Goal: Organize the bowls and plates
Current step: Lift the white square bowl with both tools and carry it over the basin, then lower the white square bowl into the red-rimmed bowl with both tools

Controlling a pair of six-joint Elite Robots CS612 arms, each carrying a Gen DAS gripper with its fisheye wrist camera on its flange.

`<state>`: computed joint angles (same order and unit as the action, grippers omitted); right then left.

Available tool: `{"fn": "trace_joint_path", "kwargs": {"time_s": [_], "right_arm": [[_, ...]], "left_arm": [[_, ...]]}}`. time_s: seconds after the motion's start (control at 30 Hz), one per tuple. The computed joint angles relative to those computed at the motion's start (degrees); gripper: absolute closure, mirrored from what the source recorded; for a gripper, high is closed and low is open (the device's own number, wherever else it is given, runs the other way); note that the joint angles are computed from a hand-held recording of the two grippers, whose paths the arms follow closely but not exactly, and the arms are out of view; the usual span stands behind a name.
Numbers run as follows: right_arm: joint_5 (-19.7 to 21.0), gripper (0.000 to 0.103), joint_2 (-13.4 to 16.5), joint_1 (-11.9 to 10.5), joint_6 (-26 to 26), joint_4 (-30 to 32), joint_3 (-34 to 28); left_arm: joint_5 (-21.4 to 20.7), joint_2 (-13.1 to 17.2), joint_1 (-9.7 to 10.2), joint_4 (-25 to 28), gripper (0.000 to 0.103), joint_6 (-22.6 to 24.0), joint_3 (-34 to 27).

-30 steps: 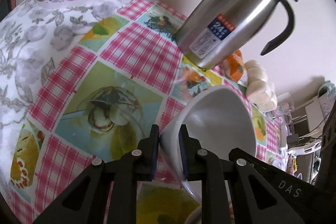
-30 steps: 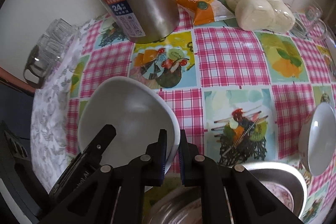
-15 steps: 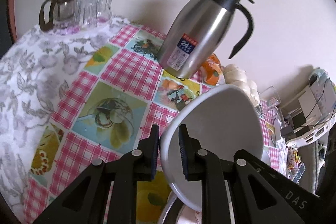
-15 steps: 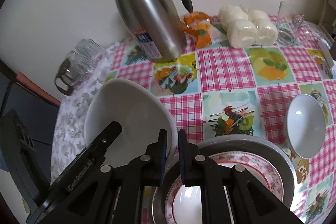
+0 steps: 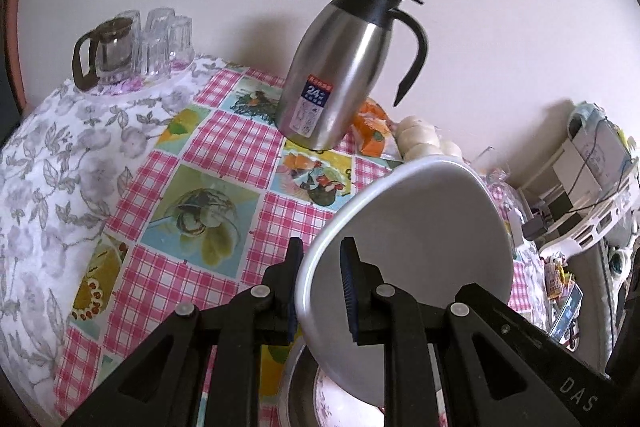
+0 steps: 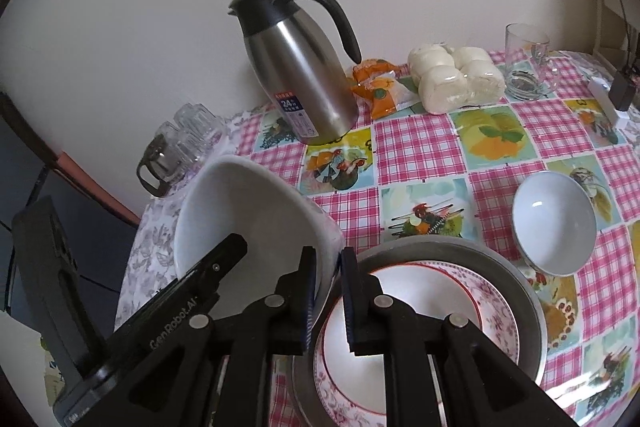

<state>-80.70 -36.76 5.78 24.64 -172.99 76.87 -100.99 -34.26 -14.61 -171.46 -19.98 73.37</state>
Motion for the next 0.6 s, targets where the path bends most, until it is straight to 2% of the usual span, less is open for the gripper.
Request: {"fn": "trace_joint_path", "kwargs": {"time_s": [0.33,0.6], "right_arm": [[1.2,0.089,-2.1,-1.0,3.1,-8.1,5.8],[1.5,0.089,-3.6,-2.1,3.6,-11.8,8.9]], "left_arm": [[1.6,-2.5,-1.58,-2.1,0.084,2.7,3.9],[3.1,-3.8,-2.92,-3.5,0.084,4.6,5.4]]}}
